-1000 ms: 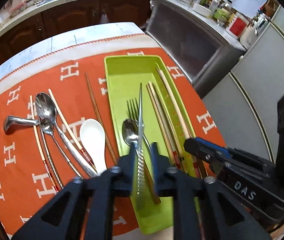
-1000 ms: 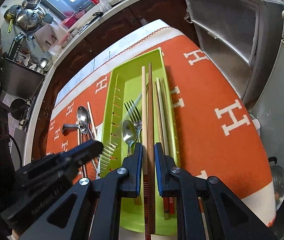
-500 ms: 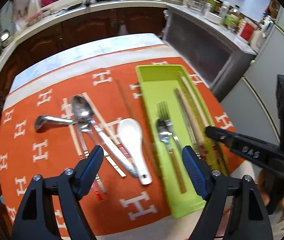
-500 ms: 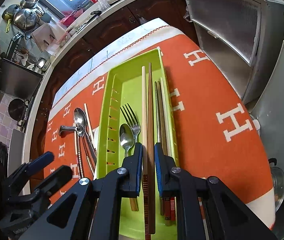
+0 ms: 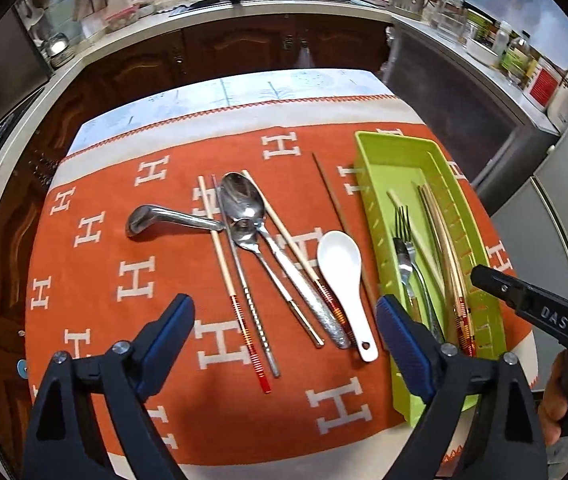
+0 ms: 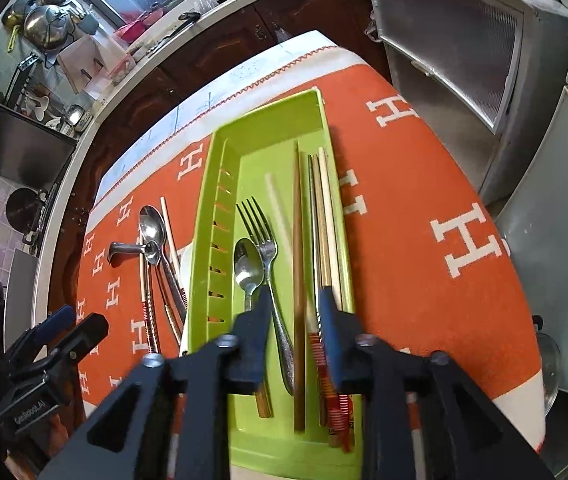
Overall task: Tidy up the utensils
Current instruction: 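Withdraw both tools from the tray back over the utensil pile, then grasp the large bent-handle spoon with the left tool while the right tool grasps a red-banded chopstick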
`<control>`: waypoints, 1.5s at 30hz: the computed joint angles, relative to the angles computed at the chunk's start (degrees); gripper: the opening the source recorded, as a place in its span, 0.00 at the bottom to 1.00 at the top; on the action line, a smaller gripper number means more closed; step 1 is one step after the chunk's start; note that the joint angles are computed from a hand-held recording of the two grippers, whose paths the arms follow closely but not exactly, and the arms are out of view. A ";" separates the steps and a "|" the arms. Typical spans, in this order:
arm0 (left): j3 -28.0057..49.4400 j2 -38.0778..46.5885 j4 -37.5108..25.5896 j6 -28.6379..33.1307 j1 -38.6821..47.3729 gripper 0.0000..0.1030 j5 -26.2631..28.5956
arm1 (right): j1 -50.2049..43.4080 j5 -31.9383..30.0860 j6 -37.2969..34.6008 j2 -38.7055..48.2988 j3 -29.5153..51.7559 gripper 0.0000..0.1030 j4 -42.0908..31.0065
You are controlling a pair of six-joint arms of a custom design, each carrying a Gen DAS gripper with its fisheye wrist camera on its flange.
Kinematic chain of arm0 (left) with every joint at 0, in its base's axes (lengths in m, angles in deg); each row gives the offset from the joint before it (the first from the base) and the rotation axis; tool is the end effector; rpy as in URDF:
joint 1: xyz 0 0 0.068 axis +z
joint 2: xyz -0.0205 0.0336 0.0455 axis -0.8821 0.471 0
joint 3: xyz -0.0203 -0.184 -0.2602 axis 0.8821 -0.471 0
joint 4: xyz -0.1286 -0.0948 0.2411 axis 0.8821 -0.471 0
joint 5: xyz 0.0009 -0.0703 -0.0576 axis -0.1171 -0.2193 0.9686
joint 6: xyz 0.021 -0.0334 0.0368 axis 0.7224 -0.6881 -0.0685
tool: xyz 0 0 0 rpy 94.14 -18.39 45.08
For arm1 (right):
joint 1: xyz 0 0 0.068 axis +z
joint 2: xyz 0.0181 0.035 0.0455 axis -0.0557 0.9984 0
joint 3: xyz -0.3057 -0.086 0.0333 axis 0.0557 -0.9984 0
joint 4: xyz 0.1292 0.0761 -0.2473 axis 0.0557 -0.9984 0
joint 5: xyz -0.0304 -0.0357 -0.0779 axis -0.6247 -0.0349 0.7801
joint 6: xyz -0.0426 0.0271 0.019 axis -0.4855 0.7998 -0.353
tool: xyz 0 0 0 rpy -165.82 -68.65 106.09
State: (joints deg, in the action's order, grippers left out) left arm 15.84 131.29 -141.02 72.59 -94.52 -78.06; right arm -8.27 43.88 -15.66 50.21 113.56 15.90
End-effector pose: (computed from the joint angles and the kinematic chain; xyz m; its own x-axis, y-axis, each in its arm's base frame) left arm 0.2278 -0.1428 0.3442 -0.8388 0.2738 -0.4706 0.3318 0.9423 -0.0433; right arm 0.1791 -0.0087 0.2851 -0.8113 0.4611 -0.3595 0.3403 0.8724 0.3510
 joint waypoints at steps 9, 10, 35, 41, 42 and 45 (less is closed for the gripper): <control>-1.44 -2.13 -0.89 2.51 5.53 0.89 1.57 | 5.44 2.71 -0.28 -2.30 1.11 0.33 -1.07; -1.68 -2.34 -1.12 2.95 6.42 0.89 1.93 | 6.39 2.85 0.12 -2.31 1.25 0.33 -1.05; -3.54 9.60 6.34 5.34 31.12 0.63 29.14 | 30.06 8.15 7.88 9.16 10.44 0.33 3.09; -2.53 17.06 14.19 -2.97 32.79 0.59 34.88 | 29.92 7.25 8.64 13.39 11.79 0.33 5.64; -2.46 18.25 15.70 -4.69 32.75 0.59 35.48 | 29.78 7.04 8.59 14.13 12.09 0.33 5.89; -2.65 21.05 19.80 -8.84 32.29 0.59 36.48 | 29.44 6.94 8.53 15.98 12.78 0.33 6.57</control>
